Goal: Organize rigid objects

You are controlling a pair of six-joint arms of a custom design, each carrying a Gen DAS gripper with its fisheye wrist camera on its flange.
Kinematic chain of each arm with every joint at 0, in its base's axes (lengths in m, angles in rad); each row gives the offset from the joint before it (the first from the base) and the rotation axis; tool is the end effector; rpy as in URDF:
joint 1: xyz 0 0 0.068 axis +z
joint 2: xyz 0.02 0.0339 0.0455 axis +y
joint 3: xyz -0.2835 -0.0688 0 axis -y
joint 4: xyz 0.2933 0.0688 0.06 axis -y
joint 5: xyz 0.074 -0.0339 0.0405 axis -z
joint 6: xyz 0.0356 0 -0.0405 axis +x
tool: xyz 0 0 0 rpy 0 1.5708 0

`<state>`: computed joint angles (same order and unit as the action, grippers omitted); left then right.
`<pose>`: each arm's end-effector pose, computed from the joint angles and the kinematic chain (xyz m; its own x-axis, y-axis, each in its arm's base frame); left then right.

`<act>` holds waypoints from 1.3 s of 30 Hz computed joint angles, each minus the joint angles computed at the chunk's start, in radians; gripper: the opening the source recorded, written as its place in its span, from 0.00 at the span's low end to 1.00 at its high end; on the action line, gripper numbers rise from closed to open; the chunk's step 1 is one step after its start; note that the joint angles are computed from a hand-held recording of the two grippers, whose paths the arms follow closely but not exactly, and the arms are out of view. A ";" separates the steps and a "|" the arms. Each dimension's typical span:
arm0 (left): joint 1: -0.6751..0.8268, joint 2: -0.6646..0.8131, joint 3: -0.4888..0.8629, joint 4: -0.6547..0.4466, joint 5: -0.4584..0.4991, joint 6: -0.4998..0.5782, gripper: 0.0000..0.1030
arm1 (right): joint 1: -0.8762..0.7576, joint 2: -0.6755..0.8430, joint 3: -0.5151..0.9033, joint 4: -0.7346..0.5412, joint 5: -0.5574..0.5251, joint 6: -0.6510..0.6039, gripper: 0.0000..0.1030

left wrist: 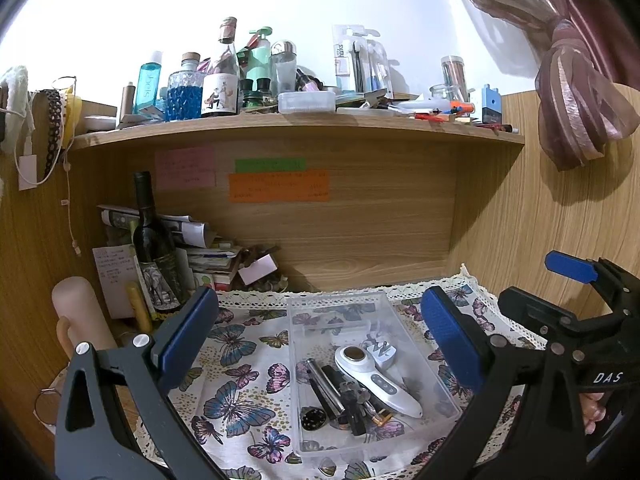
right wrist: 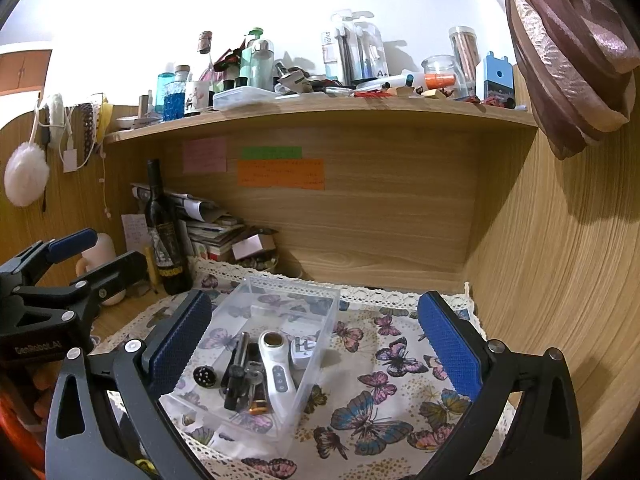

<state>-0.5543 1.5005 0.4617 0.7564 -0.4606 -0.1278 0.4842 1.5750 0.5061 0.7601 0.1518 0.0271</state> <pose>0.2653 -0.1456 0.1445 -0.2488 0.0198 -0.9683 0.0774 0.9970 0.0004 0.2848 0.1437 0.1356 -0.2779 -0.1159 -0.9536 -0.3252 0.9454 -0.0201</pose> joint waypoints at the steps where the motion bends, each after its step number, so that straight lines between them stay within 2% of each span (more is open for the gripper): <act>1: 0.000 -0.001 0.000 -0.001 0.001 -0.001 1.00 | 0.001 0.000 0.000 0.000 0.003 -0.001 1.00; 28: -0.015 0.003 0.007 -0.006 -0.004 -0.003 1.00 | -0.006 -0.001 -0.003 0.010 -0.007 -0.009 1.00; 39: -0.002 -0.005 0.005 -0.020 0.026 -0.015 1.00 | 0.001 0.000 -0.003 0.010 0.006 -0.011 1.00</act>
<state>-0.5559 1.4956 0.4672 0.7363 -0.4343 -0.1428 0.4850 1.5755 0.5030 0.7700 0.1580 0.0162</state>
